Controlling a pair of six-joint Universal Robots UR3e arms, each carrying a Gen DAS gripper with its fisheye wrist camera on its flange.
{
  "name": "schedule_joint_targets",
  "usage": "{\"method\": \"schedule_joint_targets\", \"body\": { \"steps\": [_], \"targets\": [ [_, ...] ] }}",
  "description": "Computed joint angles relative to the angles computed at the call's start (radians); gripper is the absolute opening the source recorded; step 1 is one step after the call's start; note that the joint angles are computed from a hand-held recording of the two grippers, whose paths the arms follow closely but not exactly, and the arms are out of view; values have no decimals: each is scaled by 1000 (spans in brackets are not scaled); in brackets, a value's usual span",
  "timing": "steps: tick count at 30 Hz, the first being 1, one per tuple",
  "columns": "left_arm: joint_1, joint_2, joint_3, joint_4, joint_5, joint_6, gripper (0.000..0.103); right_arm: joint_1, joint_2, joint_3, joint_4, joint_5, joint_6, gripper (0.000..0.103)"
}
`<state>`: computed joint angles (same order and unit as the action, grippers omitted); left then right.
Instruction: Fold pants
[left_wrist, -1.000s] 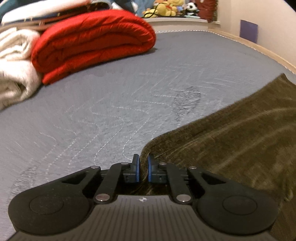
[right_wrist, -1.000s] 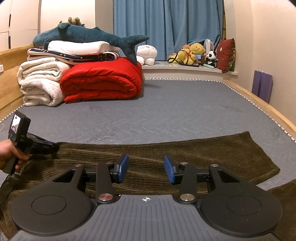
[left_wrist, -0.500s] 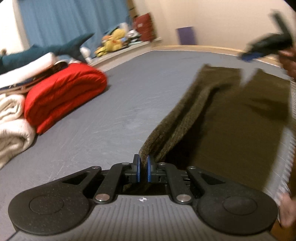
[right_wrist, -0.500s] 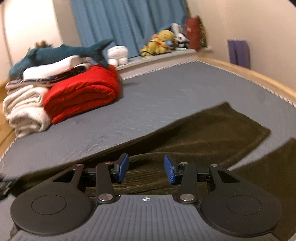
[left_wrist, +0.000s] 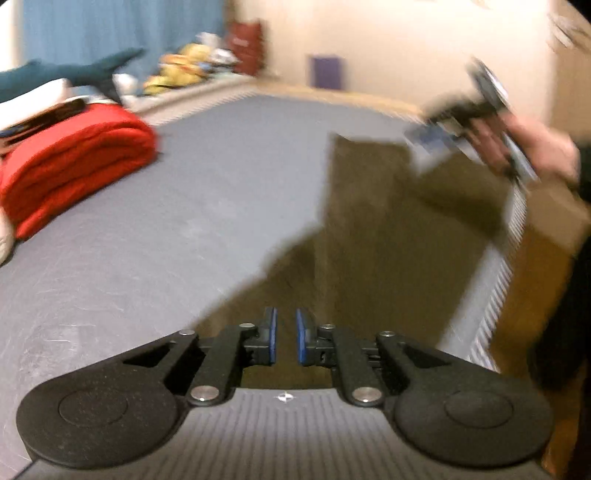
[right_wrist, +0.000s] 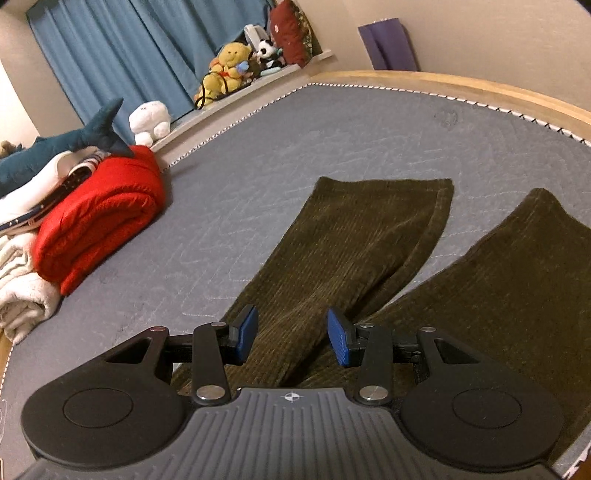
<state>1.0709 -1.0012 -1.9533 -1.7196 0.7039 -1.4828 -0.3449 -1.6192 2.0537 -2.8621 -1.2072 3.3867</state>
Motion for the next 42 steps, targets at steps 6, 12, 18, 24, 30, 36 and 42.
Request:
{"method": "schedule_joint_targets", "body": {
  "steps": [6, 12, 18, 24, 30, 36, 42],
  "targets": [
    [-253, -216, -91, 591, 173, -647, 28, 129, 171, -161, -3, -57, 37, 45],
    [-364, -292, -116, 635, 237, -598, 33, 288, 410, -419, 52, -129, 96, 45],
    [-359, -351, -88, 686, 243, -638, 33, 420, 663, -757, 229, -258, 152, 70],
    [-322, -322, -59, 621, 242, -583, 38, 534, 865, -1108, 509, -531, 175, 64],
    [-354, -322, -80, 670, 276, -572, 38, 497, 766, -982, 458, -488, 188, 9],
    [-348, -294, -92, 643, 236, -541, 38, 408, 427, -590, 260, -387, 85, 7],
    [-308, -230, -91, 525, 190, -467, 38, 198, -29, -206, 324, -158, -171, 7]
  ]
}}
